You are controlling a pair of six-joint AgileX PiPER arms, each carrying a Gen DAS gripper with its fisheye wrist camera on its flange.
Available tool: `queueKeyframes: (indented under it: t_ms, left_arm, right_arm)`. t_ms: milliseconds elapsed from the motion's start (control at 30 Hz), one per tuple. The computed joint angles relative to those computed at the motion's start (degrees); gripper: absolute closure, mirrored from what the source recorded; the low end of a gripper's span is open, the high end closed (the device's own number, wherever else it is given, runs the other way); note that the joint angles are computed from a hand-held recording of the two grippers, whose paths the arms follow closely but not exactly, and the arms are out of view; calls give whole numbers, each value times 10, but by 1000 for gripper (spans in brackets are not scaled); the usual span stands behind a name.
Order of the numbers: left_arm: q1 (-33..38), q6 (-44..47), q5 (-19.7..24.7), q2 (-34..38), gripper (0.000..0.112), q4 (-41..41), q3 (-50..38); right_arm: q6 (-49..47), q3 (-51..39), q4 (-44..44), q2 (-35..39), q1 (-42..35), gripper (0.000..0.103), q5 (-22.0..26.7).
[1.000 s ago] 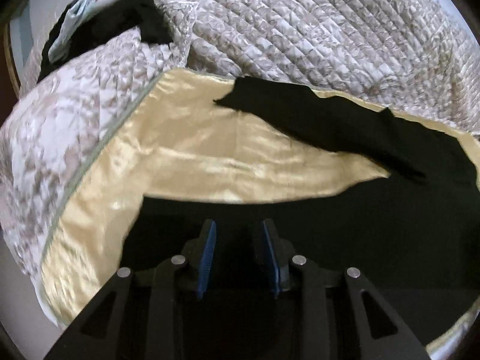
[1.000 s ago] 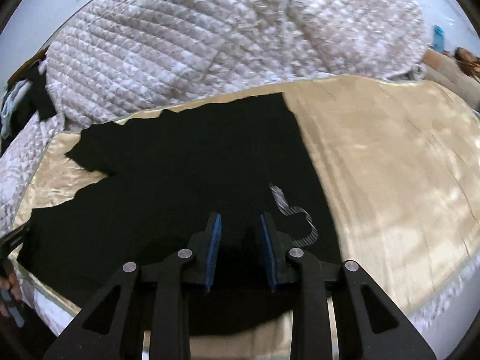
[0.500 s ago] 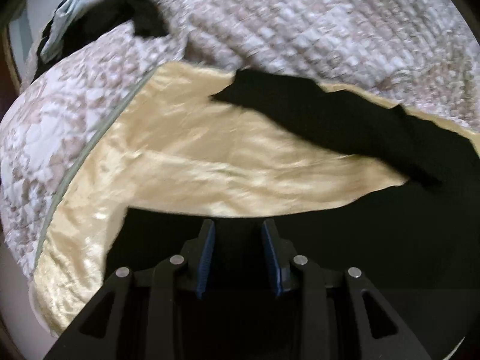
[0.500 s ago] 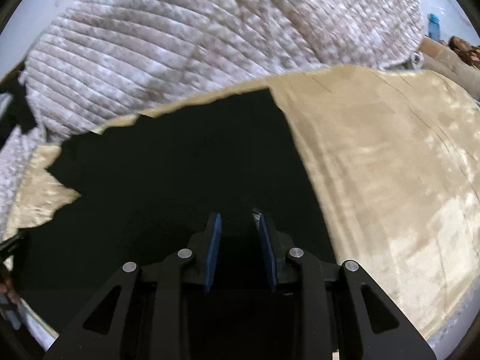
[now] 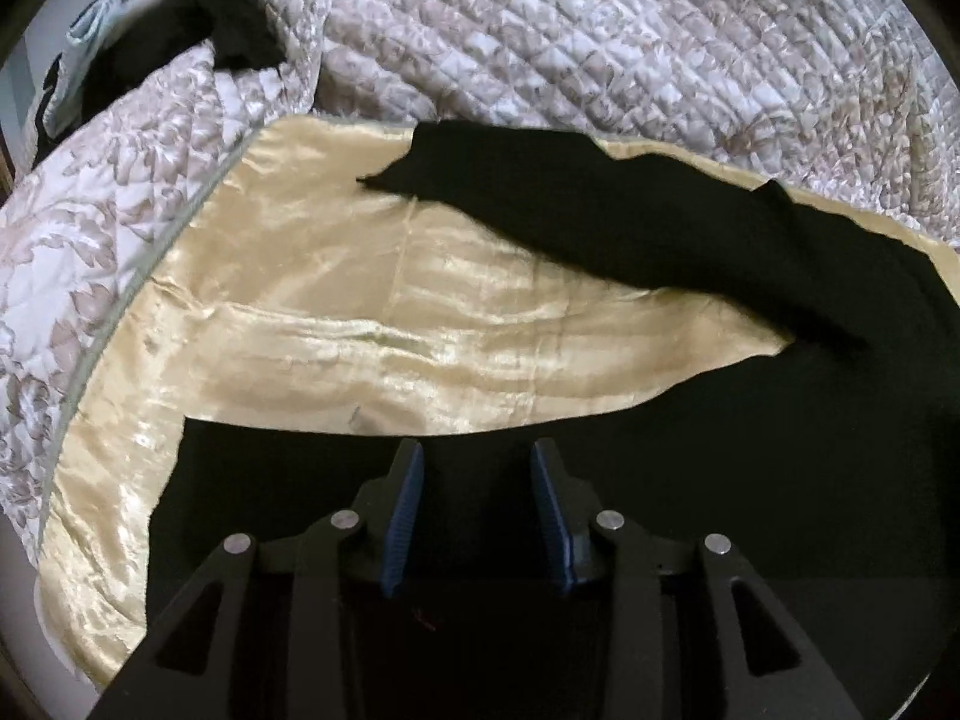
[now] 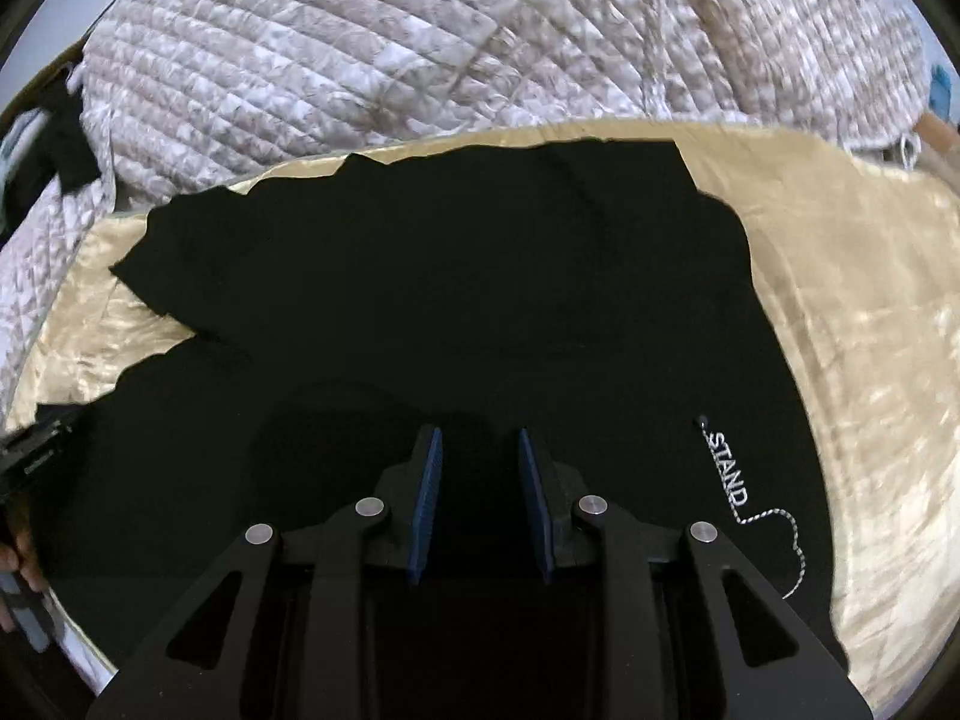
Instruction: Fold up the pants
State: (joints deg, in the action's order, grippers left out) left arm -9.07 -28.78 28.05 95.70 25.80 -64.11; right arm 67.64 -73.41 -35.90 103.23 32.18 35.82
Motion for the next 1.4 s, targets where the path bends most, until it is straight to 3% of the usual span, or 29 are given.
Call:
queueKeyframes:
  t_ms: [167,700,800,1100,1200,1300,1400]
  left_arm:
    - [-12,-1,-25,-34,72,0,33]
    - [-75,59,-52,-61,71,-51,89]
    - [-87,5,-53,-61,69,3,96]
    - [-104,1,-73,-112,68,-1,137]
    - [-116,15,-74,-104,67,-8,144]
    - [-135,-61,-76,-98,67,69,153]
    - [-128,-34,-74,-101,67,37,150]
  right_arm:
    - [63,38,-58,-36,17,76,-14]
    - [64,79,-61,-62,60,76,14]
    - [56,85,-56,-60,56,76,14]
    - [130,106,-149,-88,107,71,4]
    - [137,115,-150,-83,127,65,-2]
    - [119,117,-114,-65,129,65,3]
    - [128,122,-124,-67,131,65,5]
